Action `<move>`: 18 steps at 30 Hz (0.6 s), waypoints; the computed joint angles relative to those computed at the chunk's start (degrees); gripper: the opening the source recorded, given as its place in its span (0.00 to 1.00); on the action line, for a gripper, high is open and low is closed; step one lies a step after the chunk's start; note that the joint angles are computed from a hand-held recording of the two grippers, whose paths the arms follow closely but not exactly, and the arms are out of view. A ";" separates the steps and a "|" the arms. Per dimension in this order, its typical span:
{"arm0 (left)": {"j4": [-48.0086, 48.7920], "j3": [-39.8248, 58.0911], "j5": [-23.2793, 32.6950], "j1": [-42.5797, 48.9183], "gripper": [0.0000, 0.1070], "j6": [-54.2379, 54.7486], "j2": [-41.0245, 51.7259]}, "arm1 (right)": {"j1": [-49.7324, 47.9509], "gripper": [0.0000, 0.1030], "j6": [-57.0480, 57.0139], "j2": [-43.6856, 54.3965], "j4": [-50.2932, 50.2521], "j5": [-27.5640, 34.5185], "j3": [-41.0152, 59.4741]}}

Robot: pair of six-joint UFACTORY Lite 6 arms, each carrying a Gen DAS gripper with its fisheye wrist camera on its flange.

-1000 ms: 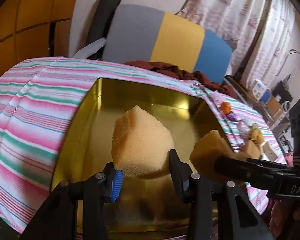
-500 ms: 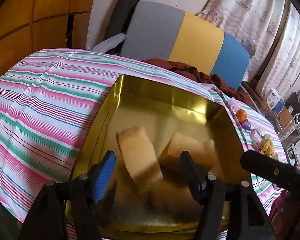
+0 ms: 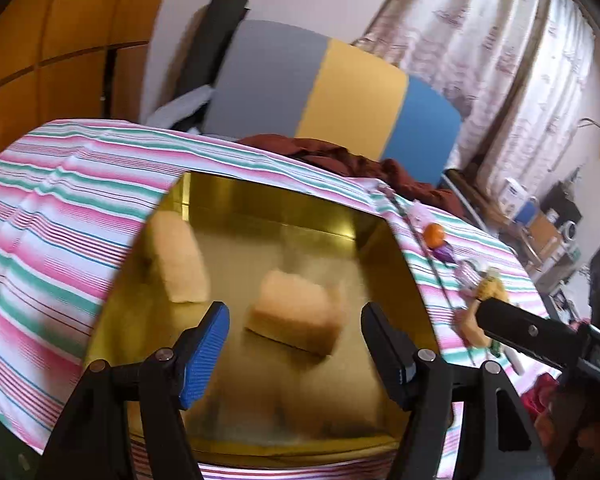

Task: Organize objects
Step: 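Grasp a third yellow sponge with the left gripper while the right gripper reaches toward biscuit packs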

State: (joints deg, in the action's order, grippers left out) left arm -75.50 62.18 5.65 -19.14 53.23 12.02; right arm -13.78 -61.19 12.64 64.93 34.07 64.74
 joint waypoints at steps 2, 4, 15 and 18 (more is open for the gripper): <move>0.57 0.32 0.97 -1.06 0.66 -0.83 0.32 | -1.41 0.92 -0.39 -0.07 -0.19 0.08 -0.23; -1.41 0.53 1.45 -2.25 0.66 0.96 0.51 | -2.73 0.92 -0.73 0.06 -0.27 0.19 -0.40; -17.14 -0.70 1.31 -10.13 0.69 19.56 -1.04 | -12.92 0.92 -1.31 4.29 -2.93 2.06 0.99; -16.01 -0.84 0.55 -12.33 0.69 18.21 -1.61 | -15.71 0.92 -0.53 6.19 -4.12 2.49 2.15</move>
